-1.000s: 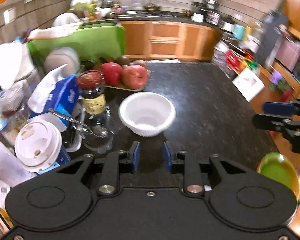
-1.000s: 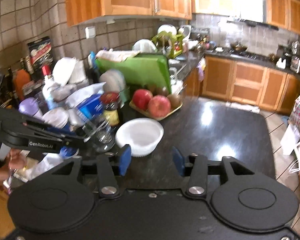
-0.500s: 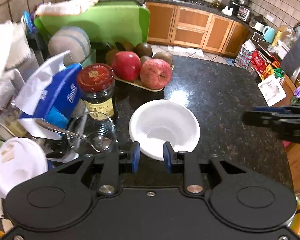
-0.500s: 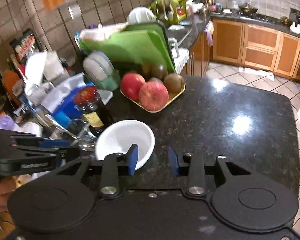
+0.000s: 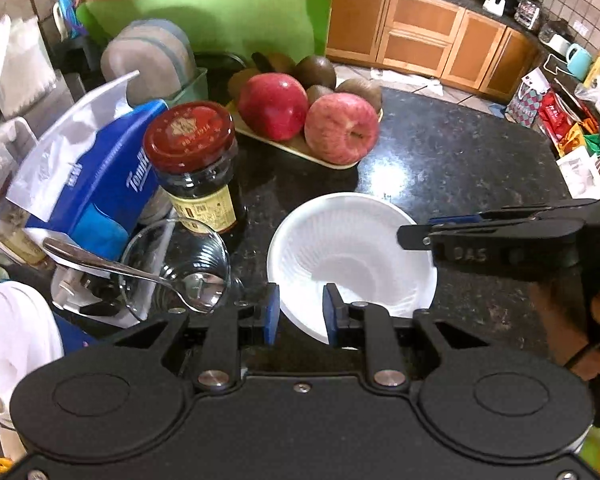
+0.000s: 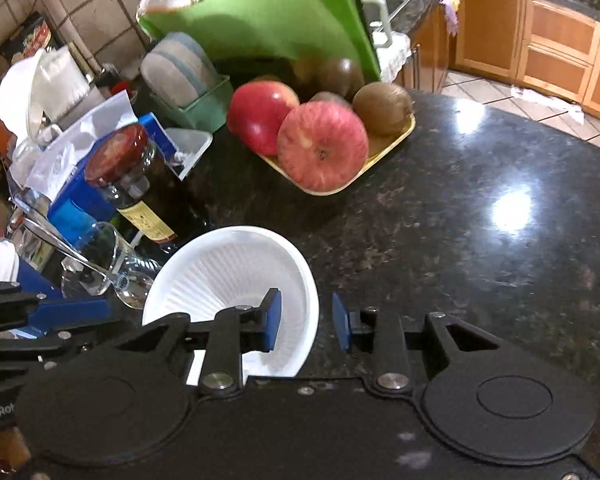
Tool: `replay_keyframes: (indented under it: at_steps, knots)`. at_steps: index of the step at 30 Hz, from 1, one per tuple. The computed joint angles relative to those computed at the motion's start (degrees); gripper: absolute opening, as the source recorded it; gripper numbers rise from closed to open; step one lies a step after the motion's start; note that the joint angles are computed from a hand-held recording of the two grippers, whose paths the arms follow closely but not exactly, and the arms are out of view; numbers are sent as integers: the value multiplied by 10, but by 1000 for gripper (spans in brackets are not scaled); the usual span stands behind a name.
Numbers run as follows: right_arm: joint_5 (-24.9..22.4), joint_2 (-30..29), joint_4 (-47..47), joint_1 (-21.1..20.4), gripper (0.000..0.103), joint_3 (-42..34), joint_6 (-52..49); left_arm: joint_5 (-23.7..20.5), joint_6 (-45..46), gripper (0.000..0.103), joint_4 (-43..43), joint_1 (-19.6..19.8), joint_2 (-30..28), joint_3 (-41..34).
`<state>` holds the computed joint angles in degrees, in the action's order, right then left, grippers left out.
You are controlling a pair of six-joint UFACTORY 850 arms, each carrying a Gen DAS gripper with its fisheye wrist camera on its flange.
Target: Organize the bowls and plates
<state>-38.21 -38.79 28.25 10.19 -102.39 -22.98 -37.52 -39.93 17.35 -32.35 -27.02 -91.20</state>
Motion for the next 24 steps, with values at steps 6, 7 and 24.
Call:
replay_keyframes:
  at_steps: [6, 7, 24]
  knots:
    - [2, -11, -18, 7, 31, -5, -1, -5, -11, 32, -4, 5, -19, -16]
    - [3, -12, -21, 8, 29, -4, 0, -9, -8, 32, -8, 6, -22, -18]
    - [4, -8, -59, 6, 19, 10, 13, -41, -10, 32, 13, 2, -81, -77]
